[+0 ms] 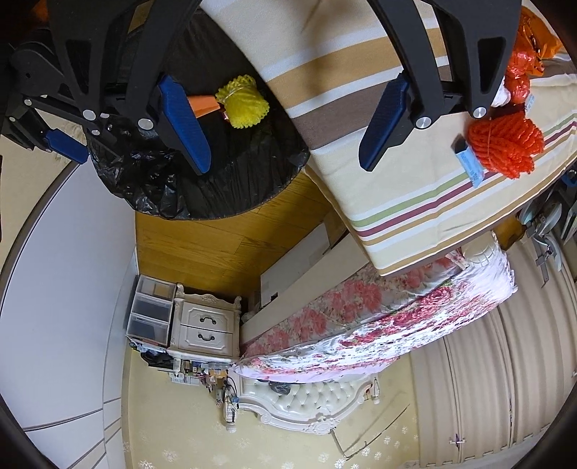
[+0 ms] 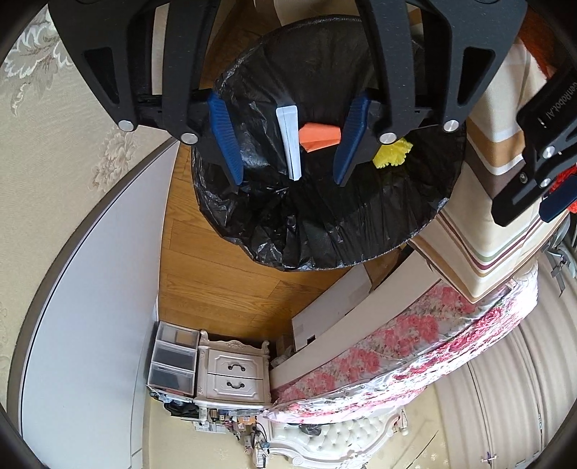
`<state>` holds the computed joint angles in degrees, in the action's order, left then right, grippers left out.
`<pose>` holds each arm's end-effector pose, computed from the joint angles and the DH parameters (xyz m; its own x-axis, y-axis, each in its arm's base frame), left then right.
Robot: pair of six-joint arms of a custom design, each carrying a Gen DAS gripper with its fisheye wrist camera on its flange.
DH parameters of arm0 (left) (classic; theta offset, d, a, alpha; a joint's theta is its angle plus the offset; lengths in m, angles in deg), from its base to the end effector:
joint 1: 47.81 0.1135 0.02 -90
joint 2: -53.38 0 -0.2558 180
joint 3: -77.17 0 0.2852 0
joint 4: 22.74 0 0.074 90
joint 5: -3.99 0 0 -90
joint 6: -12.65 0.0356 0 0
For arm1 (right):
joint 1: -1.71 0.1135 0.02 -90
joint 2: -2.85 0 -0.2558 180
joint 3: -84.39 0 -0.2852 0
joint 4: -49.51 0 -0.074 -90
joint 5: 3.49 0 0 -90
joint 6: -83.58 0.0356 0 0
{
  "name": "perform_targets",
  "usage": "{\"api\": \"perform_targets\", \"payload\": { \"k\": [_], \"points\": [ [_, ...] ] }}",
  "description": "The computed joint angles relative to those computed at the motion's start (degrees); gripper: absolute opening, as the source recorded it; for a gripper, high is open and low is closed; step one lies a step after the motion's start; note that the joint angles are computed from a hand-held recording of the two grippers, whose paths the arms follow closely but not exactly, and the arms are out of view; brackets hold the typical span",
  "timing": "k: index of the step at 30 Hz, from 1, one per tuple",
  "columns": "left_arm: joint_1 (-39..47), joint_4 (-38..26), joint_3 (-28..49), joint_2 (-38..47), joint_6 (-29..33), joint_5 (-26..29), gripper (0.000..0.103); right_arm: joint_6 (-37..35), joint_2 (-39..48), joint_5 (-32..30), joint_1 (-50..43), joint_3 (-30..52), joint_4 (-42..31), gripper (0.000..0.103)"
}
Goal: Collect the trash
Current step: 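Move both open tools back over the remaining items on the bed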
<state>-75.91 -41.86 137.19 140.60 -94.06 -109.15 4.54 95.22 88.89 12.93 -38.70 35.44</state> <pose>0.3021 -0.1454 0.1614 -0.6667 0.0563 -0.7432 0.0021 0.9973 0.0736 0.3279 0.0635 0.1203 -0.7645 0.0420 -0.6432 -0.0230 0.9955 0.0924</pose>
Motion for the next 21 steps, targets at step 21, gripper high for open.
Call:
{"api": "perform_targets", "payload": {
  "k": [21],
  "points": [
    [9.4, -15.0, -19.2, -34.8, -1.1, -2.8, 0.082, 4.1, -11.1, 6.2, 18.1, -5.1, -4.7, 0.063]
  ]
}}
